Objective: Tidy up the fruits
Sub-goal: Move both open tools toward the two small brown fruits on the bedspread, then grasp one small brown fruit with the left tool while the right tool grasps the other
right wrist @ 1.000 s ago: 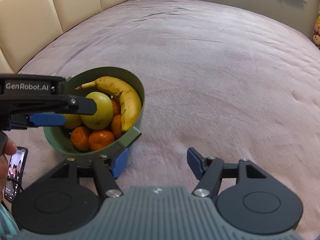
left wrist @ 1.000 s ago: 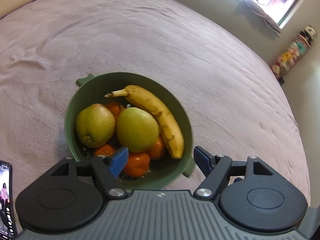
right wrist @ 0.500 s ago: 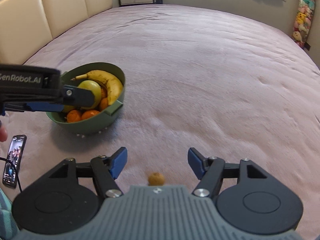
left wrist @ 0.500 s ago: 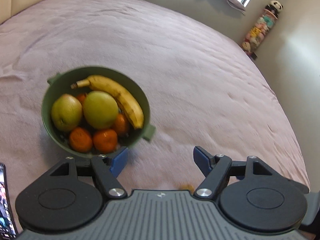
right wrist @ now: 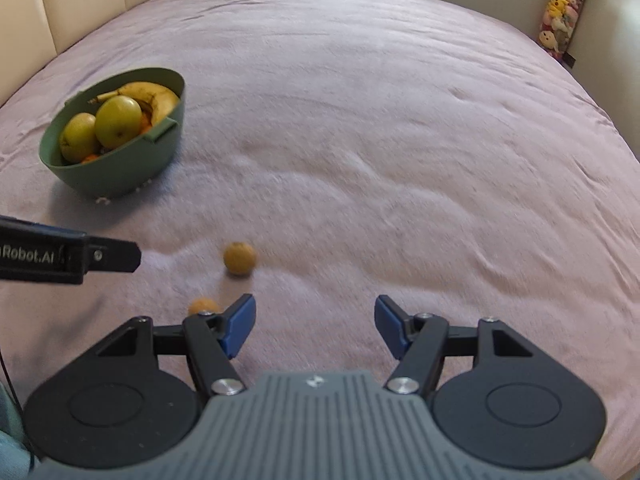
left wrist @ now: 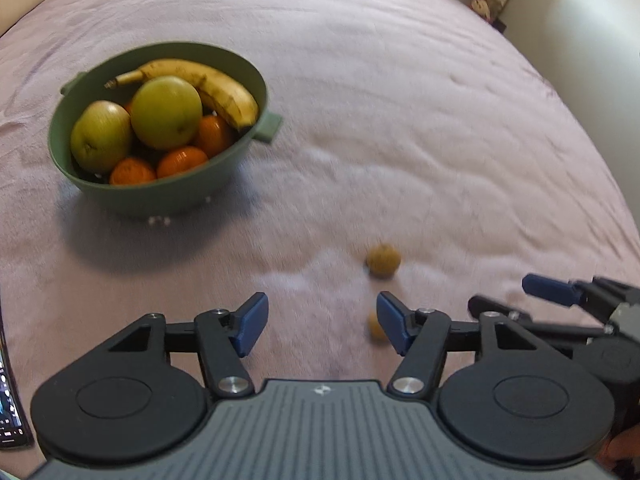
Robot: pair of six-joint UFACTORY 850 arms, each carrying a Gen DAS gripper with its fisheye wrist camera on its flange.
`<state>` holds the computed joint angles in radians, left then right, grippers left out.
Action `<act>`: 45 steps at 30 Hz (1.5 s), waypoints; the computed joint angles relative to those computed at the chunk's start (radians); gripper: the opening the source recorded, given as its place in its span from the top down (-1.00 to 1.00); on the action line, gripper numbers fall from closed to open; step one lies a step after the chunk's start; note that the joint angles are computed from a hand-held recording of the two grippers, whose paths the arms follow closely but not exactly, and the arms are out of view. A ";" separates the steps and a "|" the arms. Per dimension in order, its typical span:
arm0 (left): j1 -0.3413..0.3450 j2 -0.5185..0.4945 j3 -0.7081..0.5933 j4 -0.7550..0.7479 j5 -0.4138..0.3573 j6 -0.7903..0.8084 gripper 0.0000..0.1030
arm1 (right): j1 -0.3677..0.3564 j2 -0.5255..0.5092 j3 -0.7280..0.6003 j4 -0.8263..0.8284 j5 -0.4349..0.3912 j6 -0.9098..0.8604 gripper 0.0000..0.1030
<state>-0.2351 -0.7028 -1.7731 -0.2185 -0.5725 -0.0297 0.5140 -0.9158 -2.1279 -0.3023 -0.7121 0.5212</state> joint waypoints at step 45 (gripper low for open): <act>-0.037 -0.059 0.030 -0.223 0.082 0.308 0.43 | -0.032 -0.087 -0.092 0.128 -0.001 0.018 0.26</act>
<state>-0.2719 -0.7620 -1.7435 -0.4410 -0.4906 0.2781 0.4816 -1.0030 -2.2194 -0.1745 -0.7135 0.5394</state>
